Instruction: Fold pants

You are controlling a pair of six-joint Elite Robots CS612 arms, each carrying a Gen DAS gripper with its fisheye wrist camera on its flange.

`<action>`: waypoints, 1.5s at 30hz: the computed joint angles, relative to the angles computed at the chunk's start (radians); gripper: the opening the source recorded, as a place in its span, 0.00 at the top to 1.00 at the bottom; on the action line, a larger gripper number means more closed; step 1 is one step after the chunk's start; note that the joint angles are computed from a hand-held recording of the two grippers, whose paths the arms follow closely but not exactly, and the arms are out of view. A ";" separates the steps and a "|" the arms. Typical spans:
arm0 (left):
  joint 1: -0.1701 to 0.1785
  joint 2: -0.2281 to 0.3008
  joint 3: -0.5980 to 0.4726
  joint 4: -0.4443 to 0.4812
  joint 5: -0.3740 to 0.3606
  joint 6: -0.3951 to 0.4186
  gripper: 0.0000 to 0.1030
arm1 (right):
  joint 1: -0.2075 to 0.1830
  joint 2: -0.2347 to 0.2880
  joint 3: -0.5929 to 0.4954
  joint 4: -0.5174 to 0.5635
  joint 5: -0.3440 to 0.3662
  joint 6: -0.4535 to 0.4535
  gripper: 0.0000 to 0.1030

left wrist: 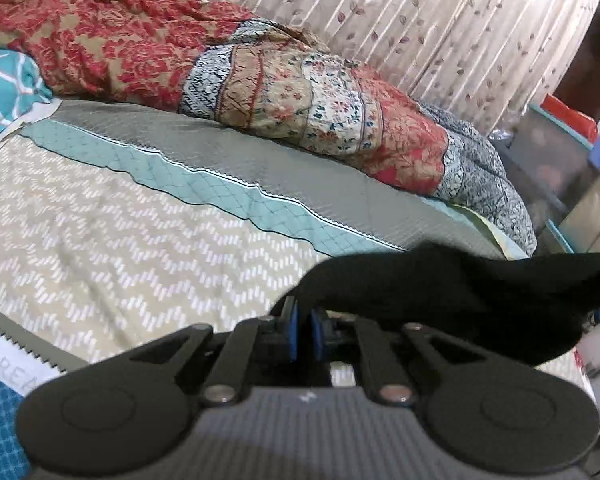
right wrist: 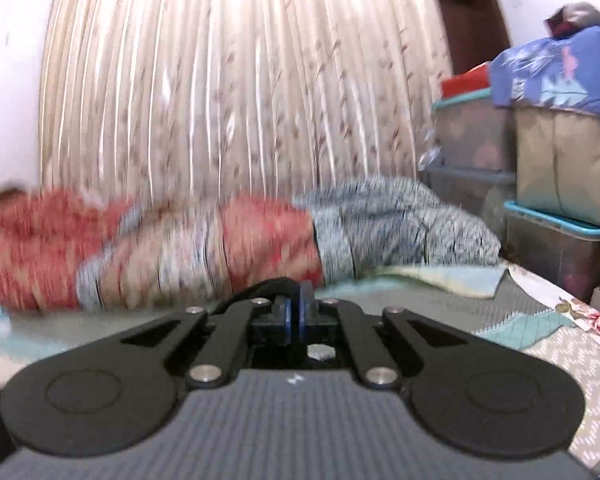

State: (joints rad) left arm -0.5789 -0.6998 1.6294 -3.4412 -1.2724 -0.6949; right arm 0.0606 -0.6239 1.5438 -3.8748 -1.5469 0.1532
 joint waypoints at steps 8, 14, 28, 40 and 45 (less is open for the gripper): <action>0.007 0.021 -0.019 0.161 -0.127 -0.076 0.93 | 0.012 -0.006 0.022 0.202 -0.118 -0.073 0.90; -0.006 0.025 -0.011 0.173 -0.156 -0.029 0.60 | -0.001 -0.026 0.108 0.233 -0.123 0.037 0.26; -0.054 0.088 -0.138 0.266 -0.149 0.223 0.13 | -0.065 -0.041 0.194 0.309 0.252 0.309 0.15; -0.077 0.119 -0.206 0.411 -0.055 0.302 0.27 | -0.053 -0.011 0.129 0.374 0.348 0.293 0.15; -0.076 0.130 -0.233 0.440 -0.031 0.310 0.47 | -0.080 0.000 0.136 0.293 0.352 0.360 0.15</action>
State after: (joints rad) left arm -0.6549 -0.5693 1.3963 -3.0016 -1.3033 -0.3849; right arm -0.0194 -0.6235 1.6794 -3.5818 -1.1948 0.5132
